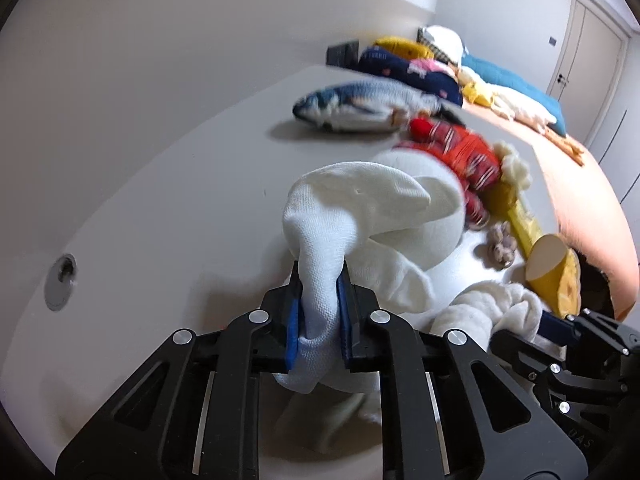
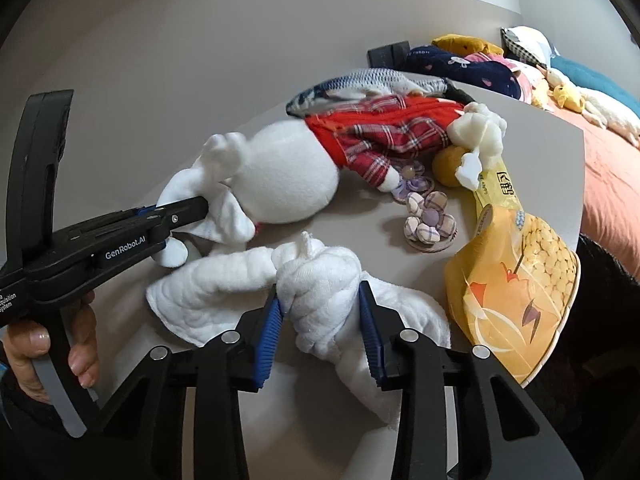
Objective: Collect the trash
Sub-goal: 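Grasp the white towel with the left gripper while the right gripper grasps the white glove, then carry both white cloths over the black bin and open both grippers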
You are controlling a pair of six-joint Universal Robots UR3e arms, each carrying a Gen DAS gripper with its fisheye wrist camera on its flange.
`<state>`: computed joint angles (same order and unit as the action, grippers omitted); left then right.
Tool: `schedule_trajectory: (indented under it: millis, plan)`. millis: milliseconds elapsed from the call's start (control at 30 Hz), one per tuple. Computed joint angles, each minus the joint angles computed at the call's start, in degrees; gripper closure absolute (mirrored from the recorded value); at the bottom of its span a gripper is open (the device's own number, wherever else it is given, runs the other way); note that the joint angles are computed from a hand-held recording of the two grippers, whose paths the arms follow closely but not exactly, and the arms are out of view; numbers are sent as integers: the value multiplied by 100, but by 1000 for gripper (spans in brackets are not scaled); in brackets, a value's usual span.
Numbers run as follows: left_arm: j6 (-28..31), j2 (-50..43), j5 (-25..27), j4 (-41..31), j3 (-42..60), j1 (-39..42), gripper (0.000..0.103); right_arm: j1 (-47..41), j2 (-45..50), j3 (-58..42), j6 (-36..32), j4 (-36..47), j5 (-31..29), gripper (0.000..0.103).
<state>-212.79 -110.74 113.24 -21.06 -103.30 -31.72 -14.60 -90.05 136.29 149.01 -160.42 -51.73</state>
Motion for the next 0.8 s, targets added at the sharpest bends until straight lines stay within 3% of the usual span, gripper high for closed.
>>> schedule_trajectory:
  millis: [133,333,567,800]
  plan:
    - [-90,201,230,-172,108,-198,88,-248,-593,141,-147,345,211,65]
    - [-271,260,614,-457,432,-558,88,-1037,-1979,361,-738,1679,786,64]
    - [-475,438,1199,-974,914,-996,88,-2407,-3608,132,-2129,4436,1520,63]
    - [-361,122,1520,-1286,1763,-1423,88,-4026,-4570,-551,-4172,7726,1984,63]
